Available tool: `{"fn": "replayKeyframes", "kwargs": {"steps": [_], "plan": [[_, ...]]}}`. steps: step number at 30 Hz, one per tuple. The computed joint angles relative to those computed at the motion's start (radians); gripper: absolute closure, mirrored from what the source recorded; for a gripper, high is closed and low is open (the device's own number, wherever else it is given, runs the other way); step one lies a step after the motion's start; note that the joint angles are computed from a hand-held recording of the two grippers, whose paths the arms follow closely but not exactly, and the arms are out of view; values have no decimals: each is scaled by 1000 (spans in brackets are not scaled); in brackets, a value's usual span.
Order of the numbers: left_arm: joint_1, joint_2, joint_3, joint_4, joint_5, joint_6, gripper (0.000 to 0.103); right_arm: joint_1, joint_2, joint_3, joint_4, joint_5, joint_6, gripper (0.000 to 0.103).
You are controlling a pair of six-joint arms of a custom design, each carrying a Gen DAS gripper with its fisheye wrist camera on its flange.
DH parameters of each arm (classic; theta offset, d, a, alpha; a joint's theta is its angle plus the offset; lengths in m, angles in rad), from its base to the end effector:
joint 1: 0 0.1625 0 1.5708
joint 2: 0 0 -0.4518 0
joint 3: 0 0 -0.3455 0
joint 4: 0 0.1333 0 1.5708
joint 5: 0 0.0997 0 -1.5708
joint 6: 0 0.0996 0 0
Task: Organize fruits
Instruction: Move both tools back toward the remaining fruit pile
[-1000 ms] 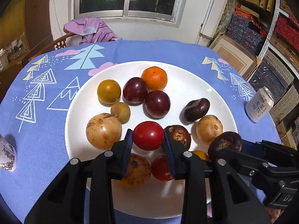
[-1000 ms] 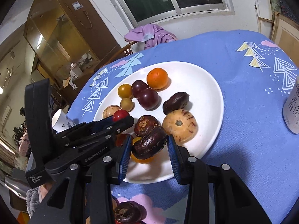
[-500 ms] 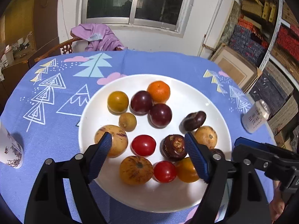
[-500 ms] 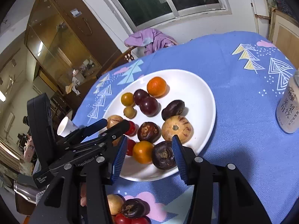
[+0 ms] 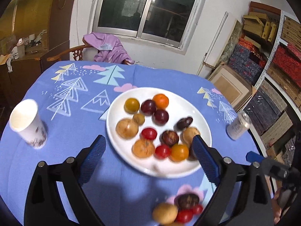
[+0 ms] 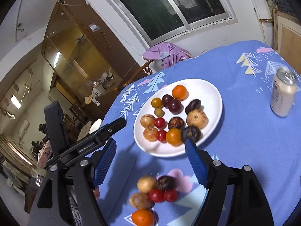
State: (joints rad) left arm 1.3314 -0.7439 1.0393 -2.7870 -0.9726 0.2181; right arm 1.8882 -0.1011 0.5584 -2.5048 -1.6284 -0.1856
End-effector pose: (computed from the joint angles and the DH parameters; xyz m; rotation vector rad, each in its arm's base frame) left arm -0.0031 -0.8113 0.3974 0.1805 2.3396 -1.1579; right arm 0.4001 -0.8092 0.0129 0.7329 -2.9377 0.7398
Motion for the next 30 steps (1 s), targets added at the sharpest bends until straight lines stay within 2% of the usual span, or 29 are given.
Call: {"fn": "replayKeyframes", "kwargs": {"steps": [2, 5, 7, 10, 19, 26, 30], "plan": [[-2, -55, 139, -89, 23, 1, 8, -13, -47, 126, -57, -10, 5, 24], [-7, -120, 307, -196, 49, 15, 7, -33, -89, 240, -85, -3, 29, 24], [-11, -151, 400, -261, 68, 28, 7, -38, -101, 272, -87, 4, 30, 24], [-10, -167, 468, -273, 75, 28, 7, -41, -99, 267, -79, 20, 41, 24], [-5, -103, 379, -96, 72, 53, 7, -68, -95, 240, -29, 52, 151, 24], [13, -56, 257, 85, 39, -12, 6, -69, -91, 233, -10, 54, 162, 24], [27, -57, 236, 117, 33, -53, 4, -71, -90, 227, -8, 53, 169, 23]]}}
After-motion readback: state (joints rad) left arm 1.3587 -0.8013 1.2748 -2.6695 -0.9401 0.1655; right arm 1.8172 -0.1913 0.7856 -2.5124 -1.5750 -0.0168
